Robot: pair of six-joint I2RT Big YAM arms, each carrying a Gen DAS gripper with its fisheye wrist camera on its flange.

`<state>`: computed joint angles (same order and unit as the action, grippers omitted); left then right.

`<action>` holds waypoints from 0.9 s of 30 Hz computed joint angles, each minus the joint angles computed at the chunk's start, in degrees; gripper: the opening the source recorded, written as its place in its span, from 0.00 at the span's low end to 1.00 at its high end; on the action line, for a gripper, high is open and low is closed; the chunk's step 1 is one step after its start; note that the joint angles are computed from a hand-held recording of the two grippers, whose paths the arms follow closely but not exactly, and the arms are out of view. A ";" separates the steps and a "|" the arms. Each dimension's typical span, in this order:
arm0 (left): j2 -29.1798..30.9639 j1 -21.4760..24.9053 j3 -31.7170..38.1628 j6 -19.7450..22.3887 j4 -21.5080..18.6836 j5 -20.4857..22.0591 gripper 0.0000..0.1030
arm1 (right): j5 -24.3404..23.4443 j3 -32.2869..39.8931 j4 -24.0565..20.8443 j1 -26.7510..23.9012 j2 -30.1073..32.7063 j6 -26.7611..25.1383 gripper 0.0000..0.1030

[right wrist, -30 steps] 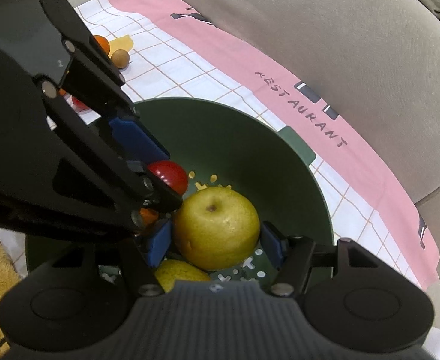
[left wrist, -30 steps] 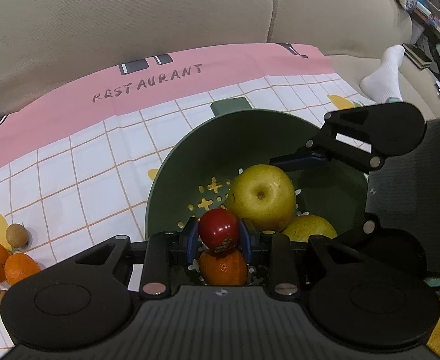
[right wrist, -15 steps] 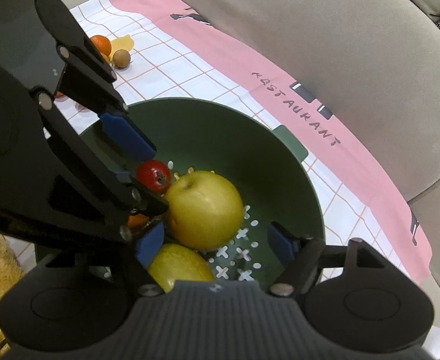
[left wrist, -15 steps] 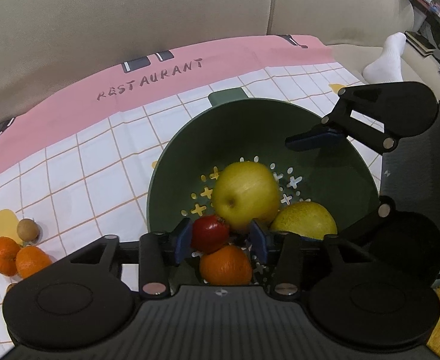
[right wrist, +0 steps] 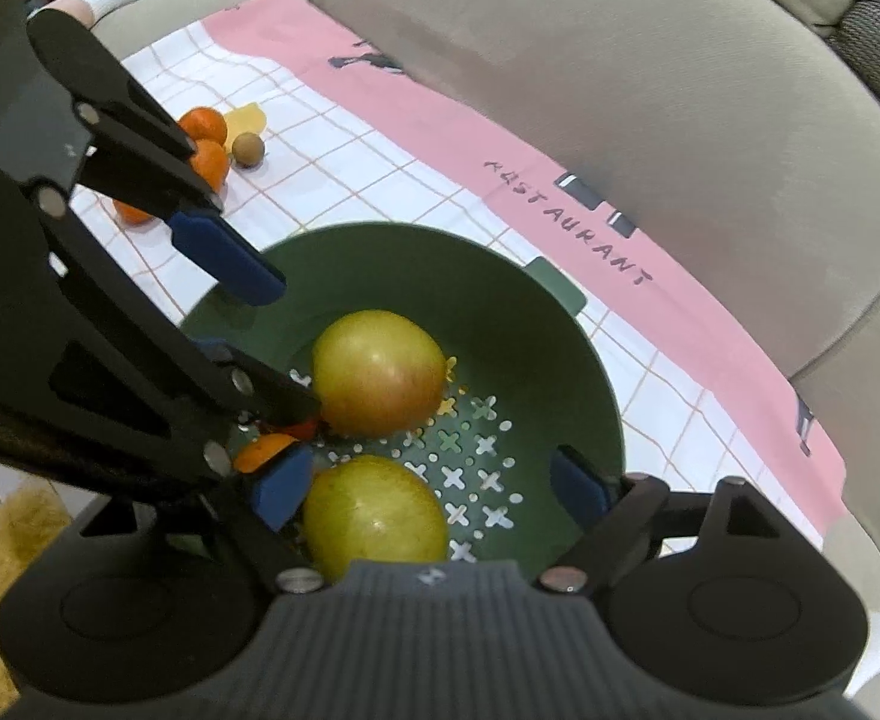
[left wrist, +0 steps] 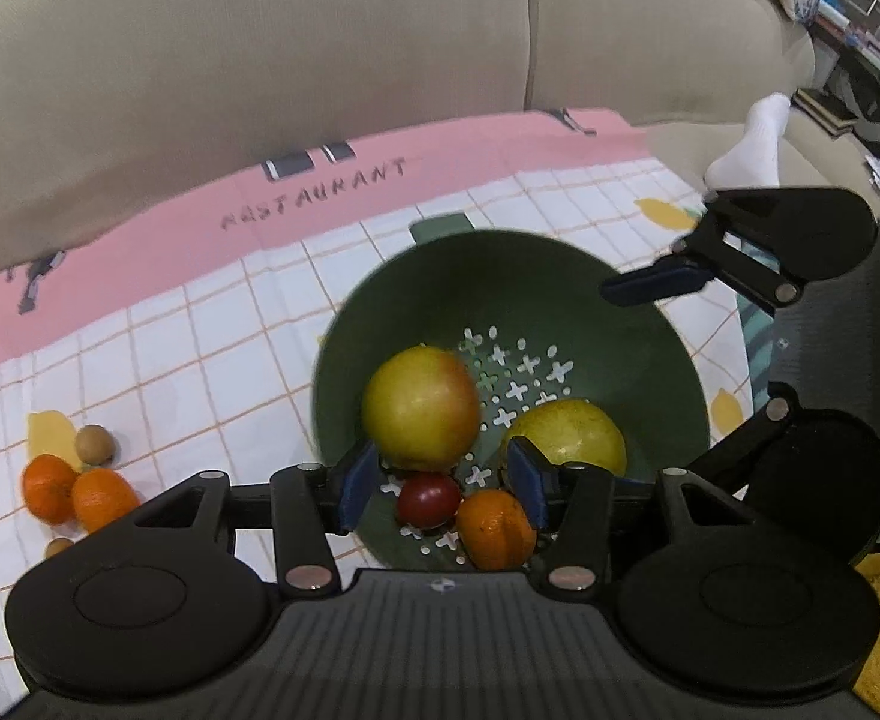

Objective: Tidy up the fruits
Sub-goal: 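Open both grippers to release the tomato and pear into the colander, then move both grippers back toward the remaining oranges and tomato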

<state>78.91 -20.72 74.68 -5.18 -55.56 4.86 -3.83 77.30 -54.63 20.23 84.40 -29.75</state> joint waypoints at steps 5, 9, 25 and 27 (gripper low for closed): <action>-4.22 0.45 -2.42 -2.11 1.64 -1.60 0.57 | 0.56 -2.46 2.75 0.70 -3.64 6.51 0.81; -7.57 1.37 -4.79 -3.39 3.12 -3.01 0.57 | -0.05 -6.62 8.38 1.51 -7.45 15.33 0.81; -19.97 8.94 -16.07 -9.53 9.96 -6.07 0.58 | 7.25 -17.86 24.76 10.69 -16.03 39.84 0.81; -20.80 10.12 -17.17 -9.90 9.93 -5.94 0.58 | 7.10 -18.82 26.05 12.14 -16.31 40.79 0.81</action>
